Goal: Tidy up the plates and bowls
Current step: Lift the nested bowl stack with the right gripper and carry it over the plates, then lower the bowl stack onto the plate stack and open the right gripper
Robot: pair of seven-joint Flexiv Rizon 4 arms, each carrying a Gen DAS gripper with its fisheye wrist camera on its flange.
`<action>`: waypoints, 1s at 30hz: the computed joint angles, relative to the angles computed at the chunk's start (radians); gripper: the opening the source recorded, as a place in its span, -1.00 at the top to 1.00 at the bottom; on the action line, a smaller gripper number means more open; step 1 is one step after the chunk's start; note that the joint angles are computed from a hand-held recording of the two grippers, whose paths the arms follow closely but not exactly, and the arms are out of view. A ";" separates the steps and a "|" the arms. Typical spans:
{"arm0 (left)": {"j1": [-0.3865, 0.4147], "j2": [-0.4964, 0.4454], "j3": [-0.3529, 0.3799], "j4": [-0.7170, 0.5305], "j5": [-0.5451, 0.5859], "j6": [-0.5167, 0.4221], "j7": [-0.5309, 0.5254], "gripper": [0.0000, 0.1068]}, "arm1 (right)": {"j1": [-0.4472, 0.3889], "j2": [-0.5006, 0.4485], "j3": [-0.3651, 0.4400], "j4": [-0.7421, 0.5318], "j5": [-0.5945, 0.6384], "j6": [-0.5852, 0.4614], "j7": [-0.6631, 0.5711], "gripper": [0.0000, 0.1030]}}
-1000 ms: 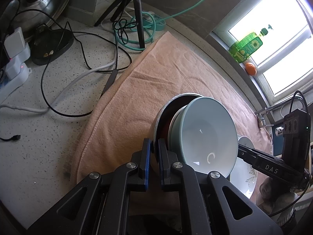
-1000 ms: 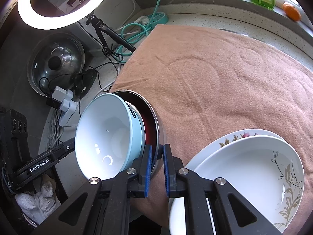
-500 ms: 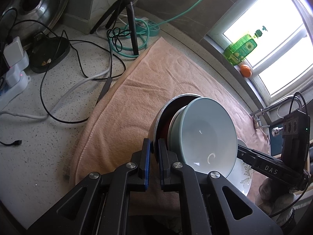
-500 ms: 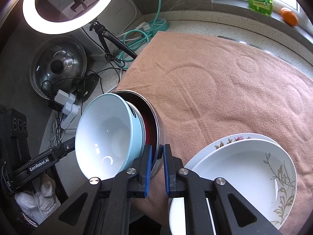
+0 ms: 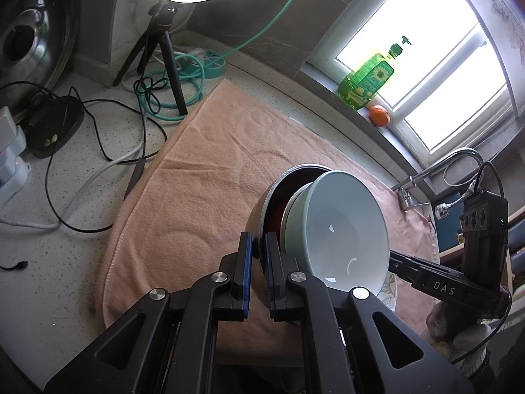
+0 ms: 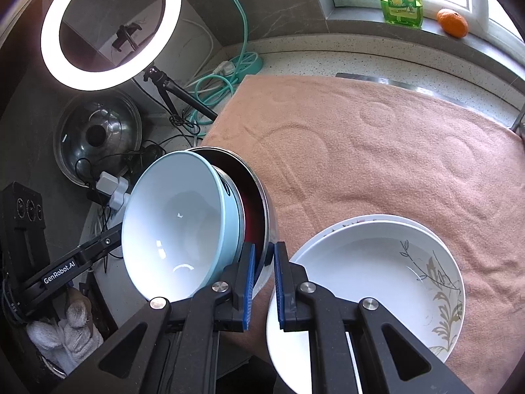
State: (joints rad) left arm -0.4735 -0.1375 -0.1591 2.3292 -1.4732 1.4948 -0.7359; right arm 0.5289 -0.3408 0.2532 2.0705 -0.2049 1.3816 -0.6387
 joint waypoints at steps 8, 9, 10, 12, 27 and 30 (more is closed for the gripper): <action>-0.022 0.000 -0.018 -0.030 0.000 -0.015 0.034 0.89 | 0.020 0.100 -0.059 0.108 -0.072 0.027 0.119 0.80; -0.024 0.000 -0.019 -0.034 0.002 -0.020 0.038 0.89 | 0.020 0.113 -0.064 0.122 -0.087 0.029 0.137 0.80; -0.026 -0.001 -0.021 -0.038 0.005 -0.024 0.041 0.89 | 0.018 0.124 -0.068 0.135 -0.100 0.031 0.156 0.80; -0.030 -0.004 -0.025 -0.045 0.011 -0.033 0.046 0.89 | 0.009 0.142 -0.069 0.156 -0.119 0.032 0.184 0.80; -0.033 -0.058 -0.065 -0.085 0.130 -0.117 -0.005 0.89 | -0.092 0.296 -0.039 0.329 -0.281 0.004 0.413 0.79; -0.030 -0.064 -0.072 -0.085 0.171 -0.129 -0.029 0.89 | -0.109 0.315 -0.025 0.351 -0.283 -0.002 0.433 0.79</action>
